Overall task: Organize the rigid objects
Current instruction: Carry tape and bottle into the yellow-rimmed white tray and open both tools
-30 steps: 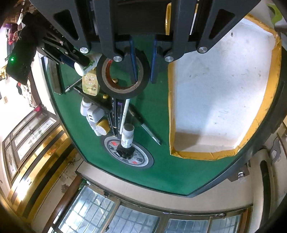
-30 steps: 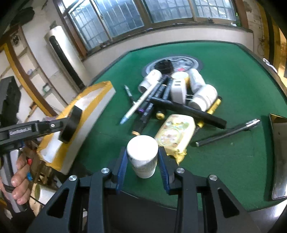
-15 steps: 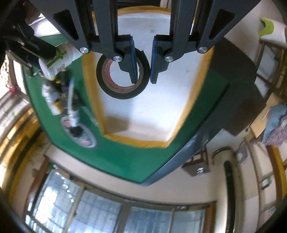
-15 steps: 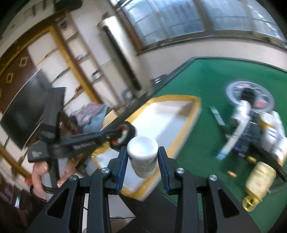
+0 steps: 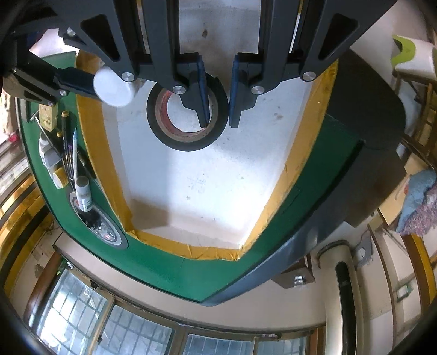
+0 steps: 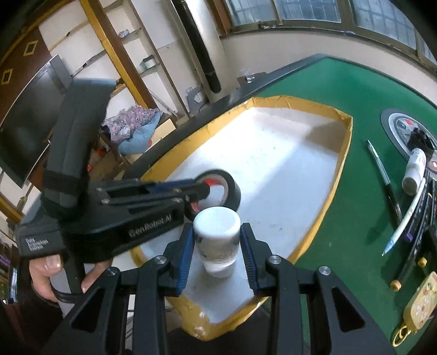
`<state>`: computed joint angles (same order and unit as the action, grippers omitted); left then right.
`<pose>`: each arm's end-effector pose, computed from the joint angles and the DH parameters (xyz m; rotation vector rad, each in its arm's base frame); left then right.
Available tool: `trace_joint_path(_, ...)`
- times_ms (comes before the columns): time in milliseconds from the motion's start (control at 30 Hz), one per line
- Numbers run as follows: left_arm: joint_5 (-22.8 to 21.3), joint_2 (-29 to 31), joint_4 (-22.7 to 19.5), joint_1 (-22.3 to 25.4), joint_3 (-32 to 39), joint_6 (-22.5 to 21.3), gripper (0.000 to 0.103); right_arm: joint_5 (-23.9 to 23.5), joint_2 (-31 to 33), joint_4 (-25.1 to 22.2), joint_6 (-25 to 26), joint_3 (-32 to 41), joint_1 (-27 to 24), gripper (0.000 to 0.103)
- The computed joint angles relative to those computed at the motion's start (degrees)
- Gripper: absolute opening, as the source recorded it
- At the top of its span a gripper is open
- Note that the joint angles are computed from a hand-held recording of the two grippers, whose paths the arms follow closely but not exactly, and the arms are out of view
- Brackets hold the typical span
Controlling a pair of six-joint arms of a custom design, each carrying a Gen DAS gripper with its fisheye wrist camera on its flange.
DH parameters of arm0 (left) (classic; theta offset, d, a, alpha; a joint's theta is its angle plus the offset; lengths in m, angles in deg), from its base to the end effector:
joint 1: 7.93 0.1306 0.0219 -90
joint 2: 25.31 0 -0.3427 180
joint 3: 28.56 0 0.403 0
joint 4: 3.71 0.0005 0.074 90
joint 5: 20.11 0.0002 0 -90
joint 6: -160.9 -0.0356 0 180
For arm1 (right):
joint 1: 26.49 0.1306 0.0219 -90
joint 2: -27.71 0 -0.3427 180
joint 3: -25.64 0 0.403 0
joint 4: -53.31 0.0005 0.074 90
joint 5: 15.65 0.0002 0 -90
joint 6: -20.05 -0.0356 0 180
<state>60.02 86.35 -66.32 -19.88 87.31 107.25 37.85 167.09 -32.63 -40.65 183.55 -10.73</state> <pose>0.5953 -0.1203 0.3857 -0.6041 2.4973 -0.0950 0.6713 0.2109 0.3870 -1.1431 2.3130 0.7824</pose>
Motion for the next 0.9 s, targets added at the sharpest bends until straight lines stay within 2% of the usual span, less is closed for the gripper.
trace_joint_path(167,5.1,-1.8,5.0,2.0,-3.9,5.9,0.02,-1.3,5.2,-2.3,-2.9,7.7,-0.2,0.033)
trace_joint_path(233,5.8,-2.4,6.5,2.2,-4.8,7.2,0.037,-2.3,4.7,-1.6,-3.4,7.1,-0.4,0.035)
trace_joint_path(300,7.0,-3.1,8.4,2.2,-5.7,8.1,0.045,-4.0,5.5,-2.0,-4.6,8.6,-0.7,0.043)
trace_joint_path(367,7.0,-3.9,9.7,1.9,-6.2,8.9,0.057,-5.2,3.6,0.0,-6.0,5.8,-1.4,0.048)
trace_joint_path(433,4.7,-4.7,10.7,1.2,-6.4,9.4,0.074,-7.2,0.7,2.4,-7.1,1.5,-2.5,0.055)
trace_joint_path(500,2.6,-5.1,11.3,0.6,-6.3,10.0,0.079,-9.7,-2.0,5.1,-8.4,-2.6,-4.0,0.062)
trace_joint_path(667,-3.2,-4.5,9.6,-1.3,-3.3,11.8,0.08,-12.7,-5.5,7.6,-9.9,-7.5,-7.5,0.063)
trace_joint_path(767,-6.2,-3.9,9.5,-2.9,-1.1,12.3,0.08,-11.8,-6.1,8.3,-10.2,-8.8,-9.4,0.063)
trace_joint_path(900,-6.9,-1.4,8.2,-5.0,4.1,10.6,0.08,-10.3,-5.9,7.9,-10.0,-9.0,-11.7,0.063)
